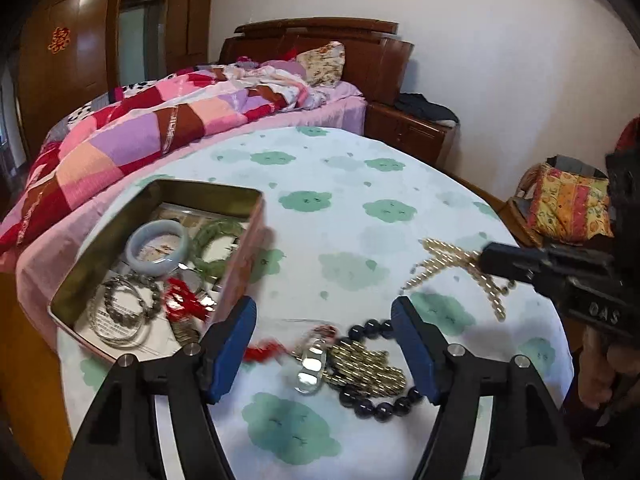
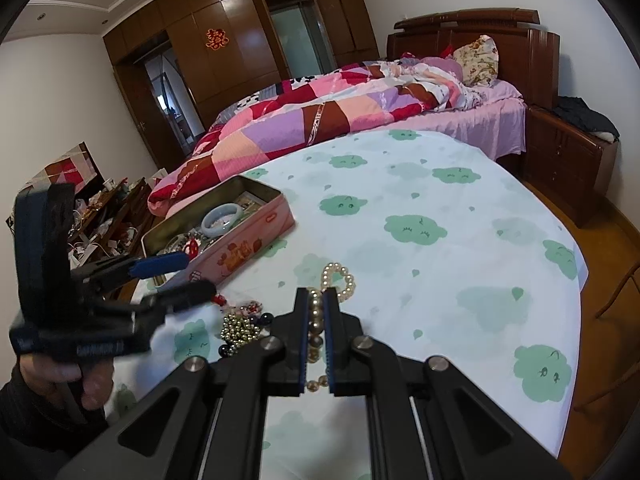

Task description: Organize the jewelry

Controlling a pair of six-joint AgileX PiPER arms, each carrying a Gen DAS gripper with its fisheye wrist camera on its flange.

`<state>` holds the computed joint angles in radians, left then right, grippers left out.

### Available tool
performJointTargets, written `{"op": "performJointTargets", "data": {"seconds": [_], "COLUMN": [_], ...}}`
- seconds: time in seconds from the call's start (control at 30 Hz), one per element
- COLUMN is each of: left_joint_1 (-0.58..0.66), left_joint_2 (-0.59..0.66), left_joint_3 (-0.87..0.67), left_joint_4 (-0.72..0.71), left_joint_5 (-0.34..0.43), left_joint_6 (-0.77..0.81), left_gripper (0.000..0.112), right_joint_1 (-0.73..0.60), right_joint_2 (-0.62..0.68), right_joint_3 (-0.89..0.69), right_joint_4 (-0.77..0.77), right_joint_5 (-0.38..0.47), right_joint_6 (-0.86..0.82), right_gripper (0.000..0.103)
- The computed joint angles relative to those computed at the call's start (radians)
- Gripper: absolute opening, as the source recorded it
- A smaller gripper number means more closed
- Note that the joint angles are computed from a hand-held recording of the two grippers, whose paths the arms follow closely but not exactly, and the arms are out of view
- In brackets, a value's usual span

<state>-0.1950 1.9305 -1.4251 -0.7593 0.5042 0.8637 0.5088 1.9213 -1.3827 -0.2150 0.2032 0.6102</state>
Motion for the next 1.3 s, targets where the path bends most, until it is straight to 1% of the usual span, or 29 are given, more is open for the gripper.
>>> {"op": "performJointTargets", "data": {"seconds": [0.07, 0.17, 0.2, 0.27, 0.33, 0.4, 0.43, 0.47, 0.5, 0.57, 0.63, 0.77, 0.87, 1.0, 1.1, 1.3], "left_joint_1": [-0.004, -0.03, -0.038, -0.052, -0.07, -0.077, -0.077, -0.071, -0.068, -0.064, -0.039, -0.009, 0.023, 0.052, 0.077, 0.139], "left_joint_2": [0.003, 0.002, 0.002, 0.015, 0.032, 0.052, 0.064, 0.068, 0.055, 0.013, -0.023, -0.088, -0.136, -0.167, -0.162, -0.097], "left_joint_3": [0.009, 0.037, 0.049, 0.047, 0.037, 0.022, 0.008, 0.002, 0.018, 0.057, 0.065, 0.066, 0.05, 0.011, -0.028, -0.13], "left_joint_4": [-0.01, 0.038, 0.05, 0.065, 0.113, 0.141, 0.164, 0.159, 0.141, 0.09, -0.01, -0.096, -0.16, -0.165, -0.136, -0.028], "left_joint_5": [0.009, -0.019, -0.027, -0.009, -0.004, 0.0, 0.01, 0.018, 0.007, -0.024, 0.014, 0.038, 0.073, 0.073, 0.05, 0.014], "left_joint_6": [0.007, -0.019, -0.023, -0.025, -0.057, -0.085, -0.11, -0.112, -0.092, -0.032, 0.052, 0.124, 0.172, 0.17, 0.136, 0.01], "left_gripper": [0.07, 0.07, 0.068, 0.05, 0.042, 0.026, 0.011, 0.01, 0.01, 0.009, 0.009, 0.009, 0.009, 0.009, 0.009, 0.009], "right_joint_1": [0.0, -0.001, -0.001, -0.004, -0.003, -0.002, 0.0, 0.002, 0.0, 0.002, 0.004, 0.012, 0.013, 0.008, 0.007, 0.01], "right_joint_2": [0.0, 0.0, 0.0, 0.001, 0.005, 0.008, 0.008, 0.008, 0.008, 0.001, -0.01, -0.034, -0.045, -0.045, -0.026, 0.068], "right_joint_3": [0.0, 0.0, 0.0, 0.006, 0.008, 0.01, 0.01, 0.011, 0.009, 0.016, 0.021, 0.024, 0.006, -0.054, -0.134, -0.35], "right_joint_4": [0.001, 0.004, 0.004, 0.029, 0.038, 0.036, 0.033, 0.03, 0.036, -0.008, -0.06, -0.15, -0.148, -0.044, 0.05, 0.201], "right_joint_5": [0.0, 0.0, -0.001, -0.009, -0.014, -0.016, -0.016, -0.018, -0.018, -0.025, -0.031, -0.029, -0.024, -0.011, 0.017, 0.102], "right_joint_6": [-0.001, -0.004, -0.003, -0.021, -0.027, -0.025, -0.023, -0.021, -0.027, 0.017, 0.071, 0.154, 0.147, 0.021, -0.102, -0.309], "right_gripper": [0.009, 0.009, 0.009, 0.009, 0.009, 0.009, 0.009, 0.009, 0.009, 0.009, 0.009, 0.009, 0.009, 0.009, 0.009, 0.009]}}
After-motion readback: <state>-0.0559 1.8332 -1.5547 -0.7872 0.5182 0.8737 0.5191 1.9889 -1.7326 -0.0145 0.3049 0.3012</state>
